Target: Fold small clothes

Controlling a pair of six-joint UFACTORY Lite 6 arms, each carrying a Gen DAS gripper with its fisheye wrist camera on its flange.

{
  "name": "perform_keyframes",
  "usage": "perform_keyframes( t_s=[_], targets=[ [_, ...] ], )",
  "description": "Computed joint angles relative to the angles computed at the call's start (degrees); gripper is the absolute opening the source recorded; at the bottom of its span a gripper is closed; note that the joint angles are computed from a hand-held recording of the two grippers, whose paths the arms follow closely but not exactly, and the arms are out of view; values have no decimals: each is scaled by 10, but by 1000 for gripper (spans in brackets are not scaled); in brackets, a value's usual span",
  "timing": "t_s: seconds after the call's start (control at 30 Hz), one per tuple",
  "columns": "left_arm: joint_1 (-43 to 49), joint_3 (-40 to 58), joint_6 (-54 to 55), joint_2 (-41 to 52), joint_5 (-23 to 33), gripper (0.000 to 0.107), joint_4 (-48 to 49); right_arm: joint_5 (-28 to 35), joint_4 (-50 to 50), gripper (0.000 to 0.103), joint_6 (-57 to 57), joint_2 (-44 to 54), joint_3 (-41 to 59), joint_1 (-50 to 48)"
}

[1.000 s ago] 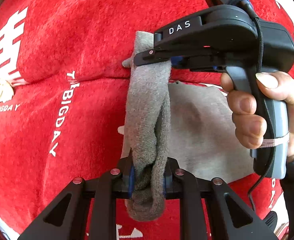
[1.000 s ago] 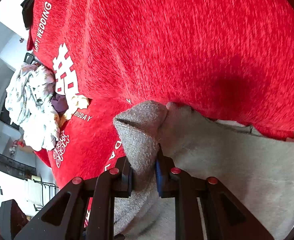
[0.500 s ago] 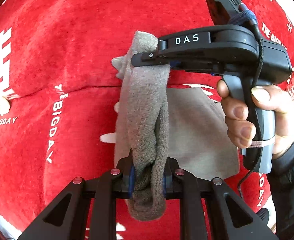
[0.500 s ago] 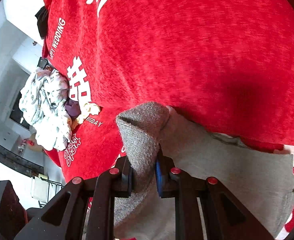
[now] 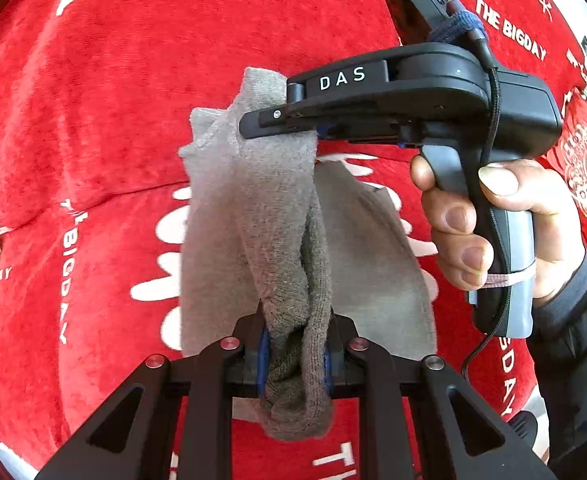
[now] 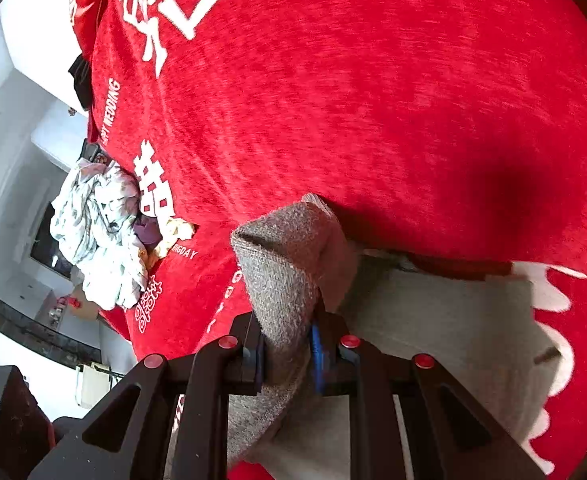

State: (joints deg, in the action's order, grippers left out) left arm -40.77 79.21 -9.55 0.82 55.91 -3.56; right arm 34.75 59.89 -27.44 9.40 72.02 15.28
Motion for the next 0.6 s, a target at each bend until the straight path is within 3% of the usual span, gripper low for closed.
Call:
perform_keyframes(
  t_s=[0.6],
  targets=[
    [-91, 27, -85, 80, -34, 21, 10, 44, 95, 19, -161, -66, -145, -113]
  ],
)
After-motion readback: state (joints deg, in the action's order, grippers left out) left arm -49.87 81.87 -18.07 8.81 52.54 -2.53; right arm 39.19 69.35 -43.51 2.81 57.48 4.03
